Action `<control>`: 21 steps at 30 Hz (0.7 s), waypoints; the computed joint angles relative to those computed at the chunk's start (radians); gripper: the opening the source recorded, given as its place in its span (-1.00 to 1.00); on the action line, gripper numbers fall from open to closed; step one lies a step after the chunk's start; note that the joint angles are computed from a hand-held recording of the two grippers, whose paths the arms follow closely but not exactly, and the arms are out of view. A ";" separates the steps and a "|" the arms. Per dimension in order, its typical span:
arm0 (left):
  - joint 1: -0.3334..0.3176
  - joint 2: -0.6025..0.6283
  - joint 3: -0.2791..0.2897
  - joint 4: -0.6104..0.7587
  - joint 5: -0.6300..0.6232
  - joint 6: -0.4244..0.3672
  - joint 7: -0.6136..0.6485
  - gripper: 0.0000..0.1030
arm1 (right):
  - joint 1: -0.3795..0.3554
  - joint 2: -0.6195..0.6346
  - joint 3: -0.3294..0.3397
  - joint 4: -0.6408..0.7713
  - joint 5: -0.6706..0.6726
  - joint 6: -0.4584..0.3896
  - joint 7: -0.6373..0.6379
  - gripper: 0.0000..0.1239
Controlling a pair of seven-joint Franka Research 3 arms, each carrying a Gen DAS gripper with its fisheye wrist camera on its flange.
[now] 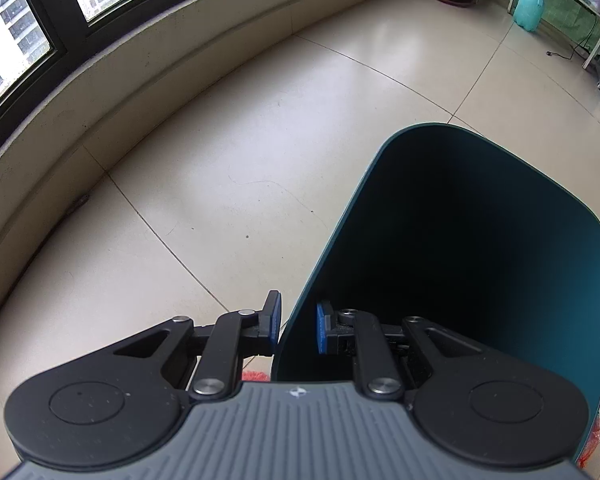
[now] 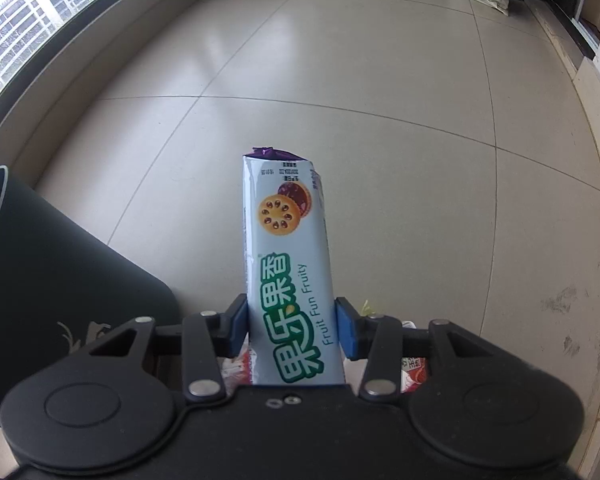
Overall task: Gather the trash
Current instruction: 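Grasp the white-and-green biscuit box with the right gripper and lift, then carry the biscuit box over the bin and open the right gripper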
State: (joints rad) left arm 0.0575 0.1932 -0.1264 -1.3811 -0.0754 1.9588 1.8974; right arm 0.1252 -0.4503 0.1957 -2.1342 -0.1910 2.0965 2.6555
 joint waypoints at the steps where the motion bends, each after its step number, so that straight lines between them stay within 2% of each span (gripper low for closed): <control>1: 0.001 0.007 0.000 0.011 -0.003 -0.008 0.000 -0.67 | 0.006 0.014 0.002 0.043 0.001 0.016 -0.011 -0.30; 7: 0.008 0.039 -0.001 0.063 -0.006 -0.052 0.001 -0.68 | 0.073 0.174 0.010 0.279 0.041 0.127 -0.092 -0.29; 11: 0.014 0.058 -0.005 0.098 -0.011 -0.100 0.014 -0.67 | 0.125 0.306 -0.012 0.410 0.065 0.120 -0.167 -0.29; 15: 0.023 0.074 -0.007 0.128 -0.026 -0.149 0.033 -0.68 | 0.159 0.438 -0.058 0.575 0.094 0.014 -0.229 -0.30; 17: 0.029 0.083 -0.009 0.142 -0.037 -0.168 0.042 -0.68 | 0.177 0.499 -0.076 0.670 0.101 -0.074 -0.257 -0.30; 21: 0.034 0.091 -0.010 0.147 -0.046 -0.166 0.050 -0.68 | 0.205 0.661 -0.118 0.849 0.109 -0.199 -0.299 -0.30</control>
